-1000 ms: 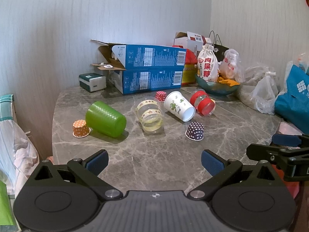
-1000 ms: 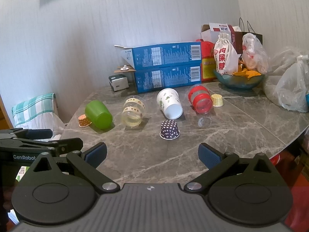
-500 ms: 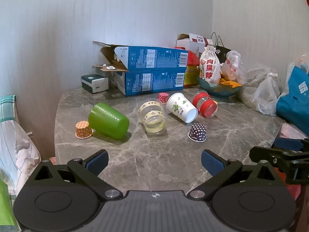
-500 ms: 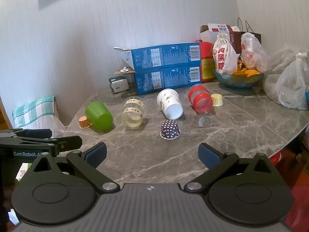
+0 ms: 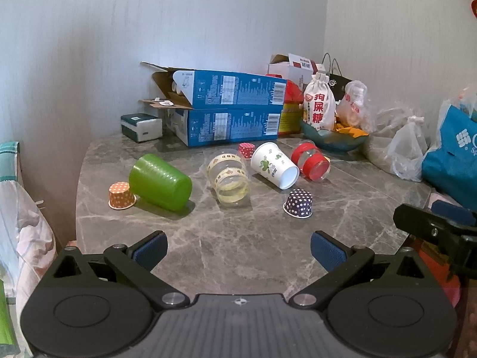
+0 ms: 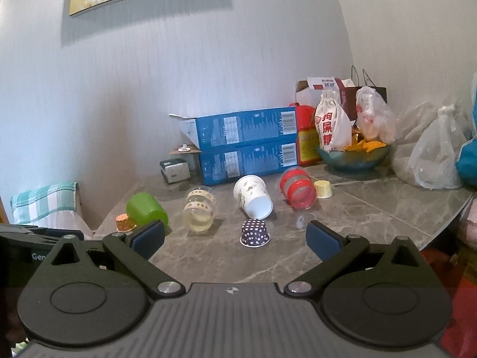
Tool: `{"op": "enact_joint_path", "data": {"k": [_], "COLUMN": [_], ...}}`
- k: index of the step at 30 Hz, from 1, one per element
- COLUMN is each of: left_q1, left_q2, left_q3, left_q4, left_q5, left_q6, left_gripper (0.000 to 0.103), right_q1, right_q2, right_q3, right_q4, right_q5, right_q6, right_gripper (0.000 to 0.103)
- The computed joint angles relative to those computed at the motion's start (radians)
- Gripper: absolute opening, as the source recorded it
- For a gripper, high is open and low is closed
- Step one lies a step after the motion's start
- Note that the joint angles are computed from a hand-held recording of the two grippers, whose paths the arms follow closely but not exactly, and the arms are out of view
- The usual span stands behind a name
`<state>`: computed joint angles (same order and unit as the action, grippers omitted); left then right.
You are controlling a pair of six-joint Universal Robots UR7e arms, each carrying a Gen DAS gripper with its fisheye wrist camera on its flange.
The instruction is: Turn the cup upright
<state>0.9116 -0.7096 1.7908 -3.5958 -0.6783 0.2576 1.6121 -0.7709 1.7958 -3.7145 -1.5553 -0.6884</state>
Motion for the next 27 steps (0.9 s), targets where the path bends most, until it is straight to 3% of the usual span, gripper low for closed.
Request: {"op": "enact_joint_path", "data": {"k": [18, 23, 27], "left_q1": [0.011, 0.038, 0.052], "left_q2": [0.004, -0.025, 0.021], "left_q3": [-0.031, -0.113, -0.304], "left_q4": [0.059, 0.243, 0.450], "left_q5": [0.023, -0.058, -0.035], "left_q6": [-0.038, -0.094, -0.096], "left_gripper": [0.103, 0.103, 0.103], "right_q1": [-0.004, -0.010, -0.020], "right_q2": [-0.002, -0.003, -0.010], "right_q3": [0.000, -0.004, -0.008], "right_q4": [0.058, 0.084, 0.112], "right_q5": [-0.017, -0.011, 0.000], "right_q6": [-0.008, -0.008, 0.001], "right_gripper": [0.102, 0.102, 0.102]}}
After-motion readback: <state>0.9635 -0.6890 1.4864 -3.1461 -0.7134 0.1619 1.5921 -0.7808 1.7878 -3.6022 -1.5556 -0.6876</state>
